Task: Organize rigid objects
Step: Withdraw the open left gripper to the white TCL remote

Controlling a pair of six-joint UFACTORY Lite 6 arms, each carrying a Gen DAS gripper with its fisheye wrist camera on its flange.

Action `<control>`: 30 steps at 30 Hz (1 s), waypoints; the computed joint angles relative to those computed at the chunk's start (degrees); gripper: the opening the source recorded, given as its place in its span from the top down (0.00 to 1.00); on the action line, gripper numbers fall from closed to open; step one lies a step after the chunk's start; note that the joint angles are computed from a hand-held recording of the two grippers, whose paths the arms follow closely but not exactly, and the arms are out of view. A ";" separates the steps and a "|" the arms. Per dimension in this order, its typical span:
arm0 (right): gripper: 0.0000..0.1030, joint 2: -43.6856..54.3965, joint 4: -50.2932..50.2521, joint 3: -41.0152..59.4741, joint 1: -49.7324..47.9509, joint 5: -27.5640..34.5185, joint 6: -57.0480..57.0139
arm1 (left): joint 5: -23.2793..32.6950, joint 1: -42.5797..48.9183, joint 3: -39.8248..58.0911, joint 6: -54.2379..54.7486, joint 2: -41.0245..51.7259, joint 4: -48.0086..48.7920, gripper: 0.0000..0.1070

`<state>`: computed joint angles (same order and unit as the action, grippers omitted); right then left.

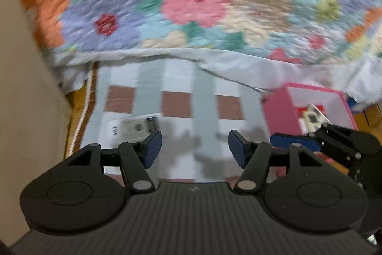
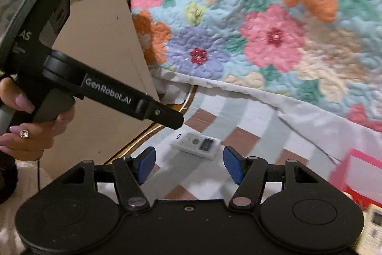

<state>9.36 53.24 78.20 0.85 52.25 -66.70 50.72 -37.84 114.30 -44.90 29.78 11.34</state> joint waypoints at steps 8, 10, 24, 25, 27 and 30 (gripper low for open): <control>0.34 12.30 2.29 0.33 10.11 -15.16 -3.56 | -14.12 9.19 -20.17 -0.31 -3.35 -3.46 0.43; 0.34 16.14 2.92 1.82 11.39 -17.20 -4.28 | -14.29 10.51 -21.68 0.50 -2.20 -3.84 0.43; 0.34 34.04 3.15 11.20 16.90 -28.87 -1.02 | -26.89 16.50 -22.52 -2.10 11.72 -4.35 0.45; 0.34 35.03 1.86 12.19 17.48 -29.37 0.99 | -27.27 16.40 -22.42 -2.99 12.44 -3.84 0.46; 0.35 36.04 1.50 12.76 18.55 -30.29 1.87 | -28.76 16.17 -22.68 -5.38 13.22 -2.06 0.46; 0.34 36.23 3.29 12.18 20.02 -32.90 -0.85 | -32.04 15.80 -24.51 -12.28 12.56 3.88 0.46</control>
<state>45.59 56.53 90.39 20.86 19.36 -67.56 18.68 -22.04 89.79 -57.17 42.34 15.23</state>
